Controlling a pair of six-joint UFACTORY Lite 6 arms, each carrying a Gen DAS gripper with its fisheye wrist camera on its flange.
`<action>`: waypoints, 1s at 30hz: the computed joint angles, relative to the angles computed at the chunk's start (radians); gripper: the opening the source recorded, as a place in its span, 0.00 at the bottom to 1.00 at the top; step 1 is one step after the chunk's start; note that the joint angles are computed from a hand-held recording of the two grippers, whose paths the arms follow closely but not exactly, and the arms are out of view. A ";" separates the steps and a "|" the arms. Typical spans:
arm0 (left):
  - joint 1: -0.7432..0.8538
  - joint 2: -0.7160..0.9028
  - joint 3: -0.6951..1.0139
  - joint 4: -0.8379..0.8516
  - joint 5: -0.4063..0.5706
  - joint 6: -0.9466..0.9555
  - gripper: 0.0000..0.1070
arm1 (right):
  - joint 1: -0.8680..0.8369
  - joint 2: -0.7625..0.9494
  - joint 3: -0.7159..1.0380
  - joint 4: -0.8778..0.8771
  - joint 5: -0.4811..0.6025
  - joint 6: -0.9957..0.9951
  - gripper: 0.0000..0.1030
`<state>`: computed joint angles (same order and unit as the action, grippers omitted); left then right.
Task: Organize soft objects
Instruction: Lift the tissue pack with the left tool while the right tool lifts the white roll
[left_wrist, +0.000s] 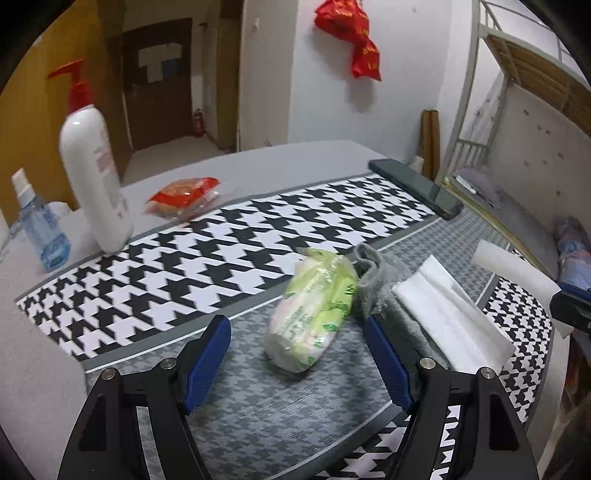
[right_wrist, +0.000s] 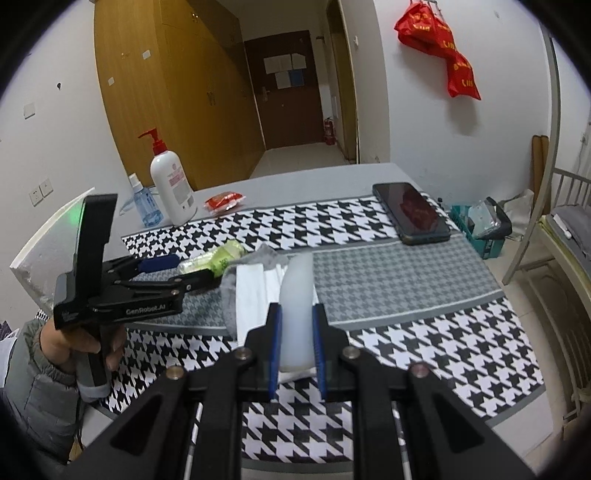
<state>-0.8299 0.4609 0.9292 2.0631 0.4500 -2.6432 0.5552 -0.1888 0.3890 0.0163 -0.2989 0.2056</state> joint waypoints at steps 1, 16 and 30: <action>0.001 0.009 0.011 -0.007 -0.008 0.015 0.71 | -0.007 -0.007 -0.008 -0.023 0.000 0.022 0.19; 0.028 0.039 0.043 0.029 -0.078 0.001 0.26 | 0.008 -0.213 -0.140 0.148 0.066 -0.103 0.19; -0.093 -0.210 -0.194 0.028 0.089 -0.066 0.26 | 0.126 -0.238 -0.149 0.719 0.032 -0.509 0.19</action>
